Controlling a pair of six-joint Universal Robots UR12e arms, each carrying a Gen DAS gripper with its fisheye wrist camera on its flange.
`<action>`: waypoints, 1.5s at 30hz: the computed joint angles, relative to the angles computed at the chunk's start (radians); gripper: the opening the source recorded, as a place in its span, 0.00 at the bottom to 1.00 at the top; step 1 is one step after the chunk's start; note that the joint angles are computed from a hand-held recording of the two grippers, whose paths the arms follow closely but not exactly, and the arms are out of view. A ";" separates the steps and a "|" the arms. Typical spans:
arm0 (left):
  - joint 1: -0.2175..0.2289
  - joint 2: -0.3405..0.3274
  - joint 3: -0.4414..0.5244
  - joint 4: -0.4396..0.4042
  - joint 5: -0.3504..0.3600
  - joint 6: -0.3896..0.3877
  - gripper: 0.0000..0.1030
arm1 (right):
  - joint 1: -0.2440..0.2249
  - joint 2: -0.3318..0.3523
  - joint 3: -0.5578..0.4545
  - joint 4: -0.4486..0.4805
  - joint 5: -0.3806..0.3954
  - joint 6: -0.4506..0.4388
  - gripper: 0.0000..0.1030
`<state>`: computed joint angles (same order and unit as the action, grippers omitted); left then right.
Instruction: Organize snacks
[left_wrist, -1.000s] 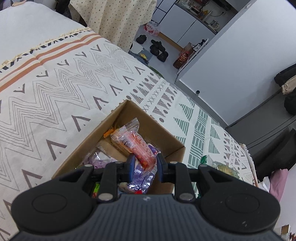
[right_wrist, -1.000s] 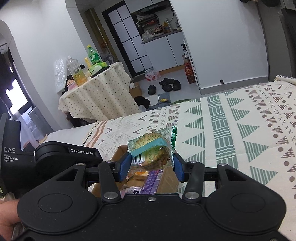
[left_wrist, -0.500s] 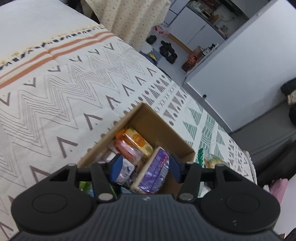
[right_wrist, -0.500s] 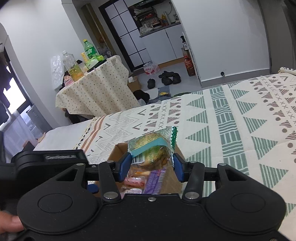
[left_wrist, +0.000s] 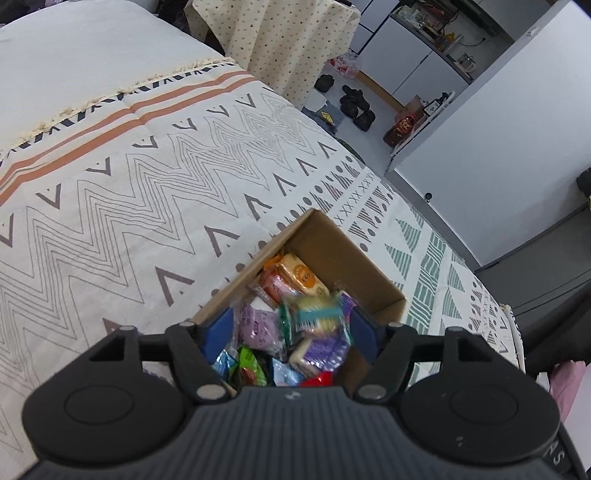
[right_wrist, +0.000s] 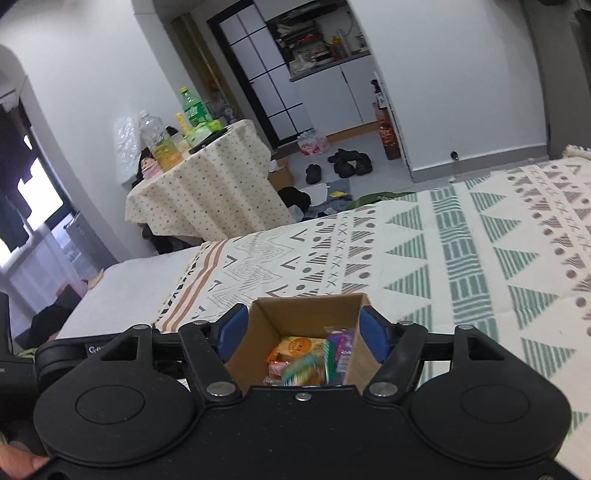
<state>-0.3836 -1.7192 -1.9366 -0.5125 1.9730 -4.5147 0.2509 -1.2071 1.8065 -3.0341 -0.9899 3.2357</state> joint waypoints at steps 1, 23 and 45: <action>-0.004 0.000 0.006 -0.008 0.001 0.004 0.69 | -0.006 -0.007 0.006 0.003 0.002 0.001 0.66; -0.112 0.016 0.149 -0.179 0.079 0.237 1.00 | -0.126 -0.156 0.100 0.066 0.074 -0.038 0.93; -0.213 0.053 0.141 -0.191 0.154 0.333 1.00 | -0.211 -0.295 0.200 0.112 0.088 -0.114 1.00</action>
<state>-0.5964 -1.6662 -1.7958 -0.7036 2.1268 -4.1821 0.0398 -1.5020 2.0065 -2.9223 -0.9015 3.1213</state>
